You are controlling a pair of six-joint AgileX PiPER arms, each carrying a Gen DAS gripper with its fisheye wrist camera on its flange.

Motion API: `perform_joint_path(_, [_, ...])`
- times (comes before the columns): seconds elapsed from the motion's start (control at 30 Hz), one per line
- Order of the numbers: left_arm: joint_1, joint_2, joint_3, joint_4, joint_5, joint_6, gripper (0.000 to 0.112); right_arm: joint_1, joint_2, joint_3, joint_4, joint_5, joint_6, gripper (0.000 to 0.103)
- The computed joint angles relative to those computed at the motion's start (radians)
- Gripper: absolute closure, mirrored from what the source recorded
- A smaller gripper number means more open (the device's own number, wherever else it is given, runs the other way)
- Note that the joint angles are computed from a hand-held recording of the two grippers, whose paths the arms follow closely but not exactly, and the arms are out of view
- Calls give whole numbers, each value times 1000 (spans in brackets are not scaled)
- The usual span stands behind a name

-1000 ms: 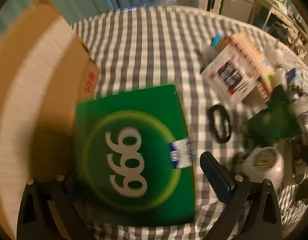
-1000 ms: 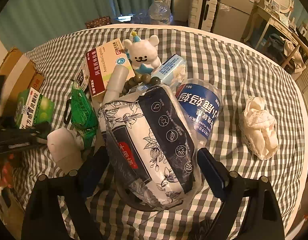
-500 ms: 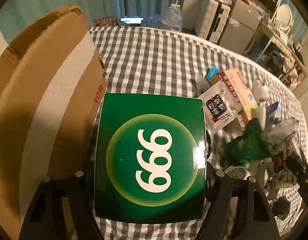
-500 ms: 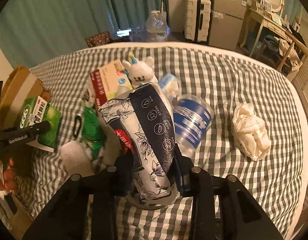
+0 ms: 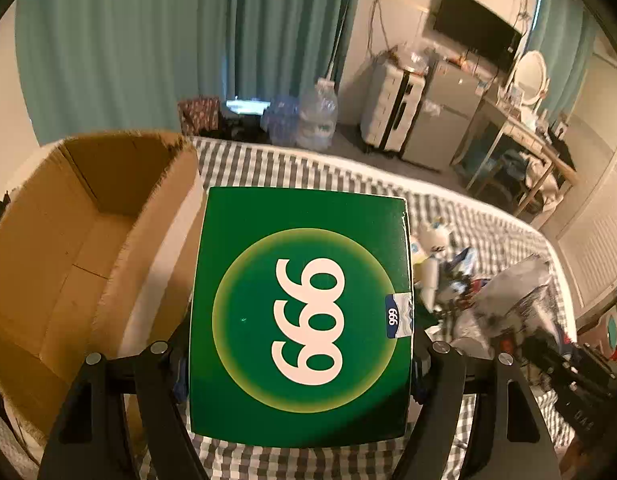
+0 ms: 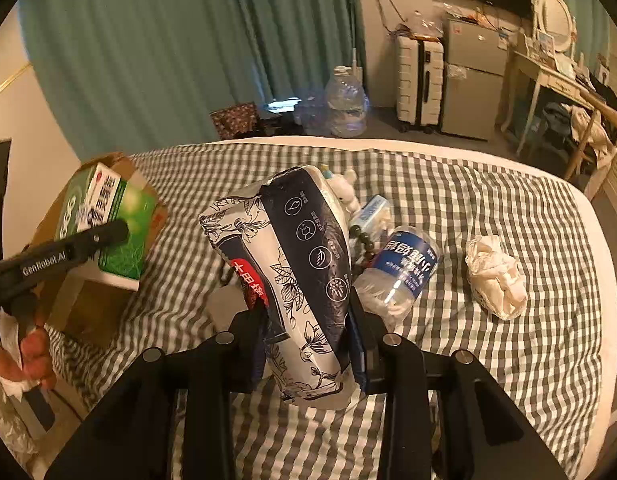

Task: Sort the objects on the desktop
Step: 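Grasp the green medicine box with the left gripper while the right grasps the tissue pack, then carry both items to the cardboard box and open both grippers to drop them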

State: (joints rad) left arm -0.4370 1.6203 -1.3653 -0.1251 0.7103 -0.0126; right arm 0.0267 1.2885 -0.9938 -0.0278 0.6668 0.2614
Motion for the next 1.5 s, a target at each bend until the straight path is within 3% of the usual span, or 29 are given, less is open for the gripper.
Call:
perform_joint_path(0.3, [77, -134, 55, -30, -21, -11, 34, 127, -125, -30, -131, 78, 102, 70])
perform_joint_path(0.6, [273, -203, 44, -39, -30, -34, 34, 250, -60, -211, -130, 129, 119, 70])
perform_joint_path(0.8, [347, -168, 6, 2, -25, -75, 33, 328, 77, -366, -98, 128, 98, 70])
perform_joint_path(1.0, [465, -137, -2, -107, -25, -2, 33, 390, 264, -549, -32, 121, 40, 70])
perform_joint_path(1.3, [564, -26, -59, 31, -18, -168, 33, 414, 564, -868, 124, 163, -25, 67])
perform_joint_path(1.5, [579, 22, -79, 64, -24, -224, 31, 449, 677, -1004, 100, 180, 24, 60])
